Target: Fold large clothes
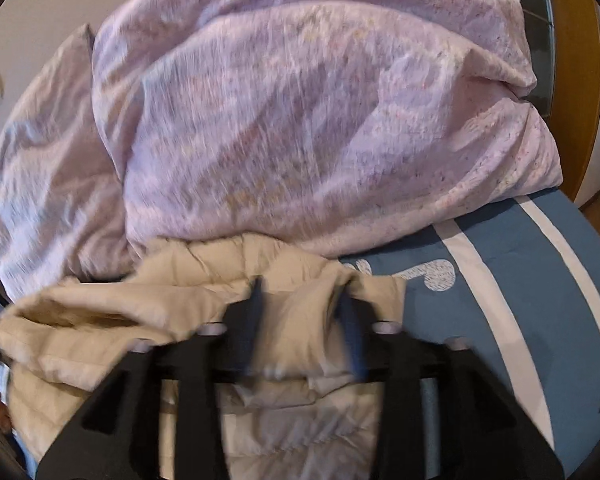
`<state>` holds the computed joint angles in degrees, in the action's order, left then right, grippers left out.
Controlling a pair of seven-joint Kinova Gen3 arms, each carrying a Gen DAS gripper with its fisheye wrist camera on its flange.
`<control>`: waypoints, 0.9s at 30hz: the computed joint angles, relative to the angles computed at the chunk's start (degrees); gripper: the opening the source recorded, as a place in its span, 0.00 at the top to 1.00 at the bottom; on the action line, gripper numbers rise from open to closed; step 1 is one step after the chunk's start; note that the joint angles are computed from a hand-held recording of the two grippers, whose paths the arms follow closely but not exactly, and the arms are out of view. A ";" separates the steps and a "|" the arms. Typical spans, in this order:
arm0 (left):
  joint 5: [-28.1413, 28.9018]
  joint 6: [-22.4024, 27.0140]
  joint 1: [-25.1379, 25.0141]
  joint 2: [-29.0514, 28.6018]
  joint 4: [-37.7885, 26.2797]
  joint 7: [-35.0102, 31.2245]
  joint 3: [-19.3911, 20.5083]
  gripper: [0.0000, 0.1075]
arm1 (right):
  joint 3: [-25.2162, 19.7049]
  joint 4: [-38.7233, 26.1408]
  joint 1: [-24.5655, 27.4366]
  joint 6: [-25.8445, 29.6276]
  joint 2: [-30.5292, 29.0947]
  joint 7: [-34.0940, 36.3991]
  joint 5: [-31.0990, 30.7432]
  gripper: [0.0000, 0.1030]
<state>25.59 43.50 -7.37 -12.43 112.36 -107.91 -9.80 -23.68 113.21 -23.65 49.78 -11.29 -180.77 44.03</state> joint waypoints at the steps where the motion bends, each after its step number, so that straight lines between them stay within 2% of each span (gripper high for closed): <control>1: 0.14 -0.22 -0.59 -0.72 0.11 -0.16 0.37 0.46 | -1.46 0.30 0.68 0.33 -0.59 -1.77 1.47 0.27; 2: -0.66 -1.35 -1.80 -2.04 0.56 0.62 1.64 0.36 | -3.58 0.67 1.38 1.60 -1.36 -3.91 3.78 0.22; 3: -1.30 -2.51 -1.96 -3.13 1.03 1.06 1.90 0.28 | -5.14 0.68 1.01 3.52 -2.27 -5.12 5.51 0.22; 5: -1.93 -2.94 0.77 -5.41 1.37 0.18 -0.64 0.28 | -5.08 0.60 -0.88 4.57 -3.35 -4.94 6.25 0.22; 7: -1.84 -1.63 2.21 -7.46 1.37 -0.91 -2.36 0.27 | -4.66 1.07 -1.91 2.95 -5.34 -2.35 4.38 0.23; 11: -2.97 -0.65 4.04 -9.64 2.15 -1.43 -2.20 0.24 | -6.72 -0.29 -1.44 3.27 -3.86 2.95 2.02 0.32; 13: -5.32 -1.18 4.10 -9.61 2.37 0.68 0.38 0.24 | -7.40 -1.60 -1.82 5.07 -1.10 4.13 1.85 0.35; 16: -11.64 -3.23 5.55 -7.70 2.29 7.67 4.29 0.24 | -4.77 -4.27 -6.29 10.02 4.21 3.20 3.44 0.36; 18: -15.89 -4.90 3.43 -5.68 1.98 12.33 9.01 0.24 | -6.77 -6.47 -5.62 14.68 7.94 2.86 5.88 0.36; 20: -20.29 -6.66 0.61 -4.05 2.03 16.99 13.76 0.24 | -6.47 -8.16 -6.40 18.17 11.34 2.47 7.79 0.36; 23: -27.16 -9.16 -4.21 -1.65 2.63 23.98 20.69 0.24 | -3.62 -8.25 -7.78 17.80 13.26 1.95 7.14 0.36; 25: -31.82 -10.38 -5.38 -0.07 3.12 28.41 23.03 0.24 | -2.07 -7.28 -9.00 17.47 14.44 0.73 7.32 0.36; 27: -33.68 -11.39 -4.29 1.32 3.46 30.69 22.23 0.24 | -0.65 -6.14 -10.41 16.93 15.04 -1.44 8.32 0.35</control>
